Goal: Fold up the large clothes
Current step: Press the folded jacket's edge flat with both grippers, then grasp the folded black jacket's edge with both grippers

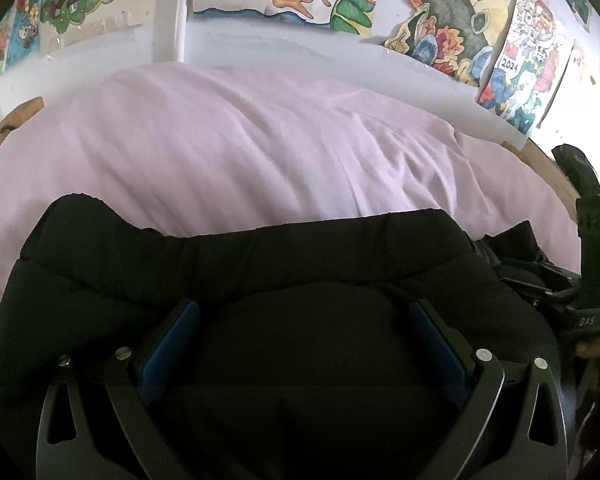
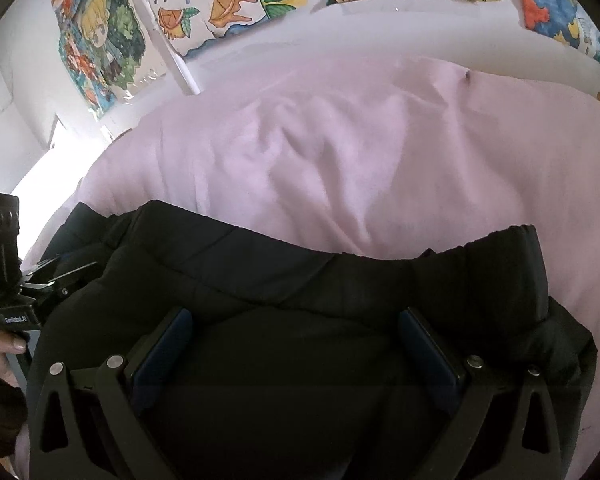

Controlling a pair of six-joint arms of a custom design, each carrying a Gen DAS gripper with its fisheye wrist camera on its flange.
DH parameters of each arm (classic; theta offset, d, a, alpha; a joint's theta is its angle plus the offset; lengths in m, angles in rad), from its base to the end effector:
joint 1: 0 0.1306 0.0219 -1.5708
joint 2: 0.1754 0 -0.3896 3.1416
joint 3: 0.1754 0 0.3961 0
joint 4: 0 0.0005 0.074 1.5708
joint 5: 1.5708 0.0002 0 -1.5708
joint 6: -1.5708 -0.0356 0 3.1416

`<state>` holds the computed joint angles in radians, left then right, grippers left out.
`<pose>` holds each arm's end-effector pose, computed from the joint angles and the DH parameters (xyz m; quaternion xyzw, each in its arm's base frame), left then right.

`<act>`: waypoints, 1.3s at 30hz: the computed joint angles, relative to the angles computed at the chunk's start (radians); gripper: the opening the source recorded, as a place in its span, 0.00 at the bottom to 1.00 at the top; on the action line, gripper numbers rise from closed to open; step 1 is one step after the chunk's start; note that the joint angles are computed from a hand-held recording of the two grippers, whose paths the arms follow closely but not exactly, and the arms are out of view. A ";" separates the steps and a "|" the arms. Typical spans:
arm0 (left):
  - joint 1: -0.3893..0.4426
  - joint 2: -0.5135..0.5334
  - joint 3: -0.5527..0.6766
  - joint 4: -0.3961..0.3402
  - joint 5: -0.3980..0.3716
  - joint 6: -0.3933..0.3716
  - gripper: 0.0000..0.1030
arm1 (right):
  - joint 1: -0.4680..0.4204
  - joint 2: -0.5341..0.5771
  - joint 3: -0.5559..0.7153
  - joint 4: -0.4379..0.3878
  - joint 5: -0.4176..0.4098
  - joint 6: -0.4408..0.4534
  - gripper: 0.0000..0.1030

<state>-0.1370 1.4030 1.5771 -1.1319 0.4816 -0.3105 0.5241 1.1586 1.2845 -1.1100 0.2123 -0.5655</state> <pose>0.4688 -0.0818 0.5024 0.2756 0.8868 -0.2011 0.3116 0.3361 0.1850 0.4683 0.0503 0.9511 0.0623 0.2985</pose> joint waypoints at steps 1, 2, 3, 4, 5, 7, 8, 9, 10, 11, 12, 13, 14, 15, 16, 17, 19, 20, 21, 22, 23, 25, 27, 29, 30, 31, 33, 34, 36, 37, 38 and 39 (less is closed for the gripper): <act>0.001 0.000 0.001 -0.006 0.001 -0.002 0.99 | 0.000 -0.001 0.001 -0.001 -0.001 -0.001 1.00; -0.001 0.001 0.001 -0.009 0.000 0.000 0.99 | 0.000 -0.004 -0.001 0.000 -0.002 -0.002 1.00; -0.001 0.000 0.001 -0.012 0.001 0.000 0.99 | 0.000 -0.006 -0.002 0.000 -0.003 -0.004 1.00; -0.001 -0.001 0.001 -0.014 0.002 0.000 0.99 | 0.000 -0.007 -0.002 0.003 -0.005 -0.006 1.00; -0.001 -0.002 -0.002 -0.009 0.002 0.001 0.99 | 0.001 -0.013 -0.005 0.007 -0.004 -0.008 1.00; -0.002 -0.005 -0.004 -0.007 0.003 0.002 0.99 | 0.006 -0.025 -0.014 0.014 -0.001 -0.011 1.00; -0.001 -0.007 -0.004 -0.009 0.005 0.001 0.99 | 0.007 -0.034 -0.020 0.024 -0.002 -0.011 1.00; 0.001 -0.007 -0.003 -0.011 0.011 0.001 0.99 | 0.007 -0.039 -0.023 0.029 -0.006 -0.014 1.00; 0.004 -0.007 -0.002 -0.017 0.021 0.000 0.99 | 0.002 -0.052 -0.029 0.039 -0.021 -0.018 1.00; 0.008 -0.005 0.004 -0.027 0.030 -0.001 0.99 | -0.002 -0.061 -0.032 0.046 -0.034 -0.024 1.00; 0.013 -0.005 0.010 -0.034 0.045 0.001 0.99 | -0.004 -0.065 -0.030 0.046 -0.042 -0.029 1.00; 0.018 -0.005 0.013 -0.042 0.057 0.000 0.99 | -0.004 -0.072 -0.027 0.046 -0.048 -0.034 1.00; 0.023 -0.002 0.024 -0.060 0.068 -0.009 0.99 | -0.003 -0.072 -0.021 0.042 -0.048 -0.035 1.00; 0.029 0.002 0.035 -0.074 0.079 -0.018 0.99 | 0.001 -0.072 -0.013 0.030 -0.046 -0.033 1.00; 0.038 0.007 0.048 -0.093 0.097 -0.030 0.99 | 0.007 -0.071 -0.003 0.014 -0.038 -0.029 1.00; 0.046 0.012 0.060 -0.107 0.105 -0.033 0.99 | 0.011 -0.071 0.005 0.002 -0.034 -0.023 1.00; 0.064 0.017 0.076 -0.127 0.124 -0.037 0.99 | 0.013 -0.077 0.012 -0.010 -0.027 -0.028 1.00; 0.076 0.014 0.079 -0.132 0.141 -0.041 0.99 | 0.013 -0.089 0.012 -0.011 -0.024 -0.035 1.00; 0.085 0.011 0.081 -0.132 0.152 -0.043 0.99 | 0.016 -0.104 0.010 -0.005 -0.018 -0.039 1.00; 0.100 -0.003 0.072 -0.123 0.159 -0.053 0.99 | 0.019 -0.116 0.009 0.008 -0.013 -0.036 1.00; 0.110 -0.014 0.069 -0.115 0.153 -0.061 0.99 | 0.025 -0.134 0.006 0.021 0.002 -0.032 1.00; 0.137 -0.036 0.062 -0.102 0.139 -0.078 0.99 | 0.045 -0.178 0.008 0.038 0.065 -0.019 1.00; 0.169 -0.050 0.061 -0.103 0.144 -0.086 0.99 | 0.058 -0.210 0.019 0.031 0.107 -0.009 1.00; 0.217 -0.062 0.064 -0.127 0.171 -0.105 0.99 | 0.070 -0.237 0.036 -0.004 0.146 -0.001 1.00; 0.234 -0.065 0.064 -0.136 0.184 -0.118 0.99 | 0.080 -0.248 0.050 -0.044 0.165 -0.003 1.00; 0.263 -0.074 0.061 -0.149 0.197 -0.141 0.99 | 0.088 -0.249 0.061 -0.074 0.176 -0.008 1.00; 0.304 -0.086 0.055 -0.171 0.205 -0.186 0.99 | 0.110 -0.267 0.070 -0.134 0.194 -0.028 1.00; 0.319 -0.088 0.057 -0.183 0.205 -0.206 0.99 | 0.119 -0.274 0.071 -0.157 0.193 -0.046 1.00; 0.358 -0.095 0.053 -0.217 0.201 -0.256 0.99 | 0.128 -0.297 0.064 -0.193 0.173 -0.073 1.00; 0.375 -0.095 0.055 -0.237 0.202 -0.277 0.99 | 0.137 -0.304 0.062 -0.215 0.158 -0.095 1.00; 0.400 -0.093 0.055 -0.272 0.207 -0.310 0.99 | 0.144 -0.313 0.056 -0.234 0.145 -0.113 1.00; 0.422 -0.088 0.057 -0.307 0.218 -0.344 0.99 | 0.148 -0.321 0.051 -0.248 0.138 -0.123 1.00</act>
<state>0.2851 1.3155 1.6342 -1.4387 0.6993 -0.6542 0.6720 0.8380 1.3359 -1.3585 0.3502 -0.6890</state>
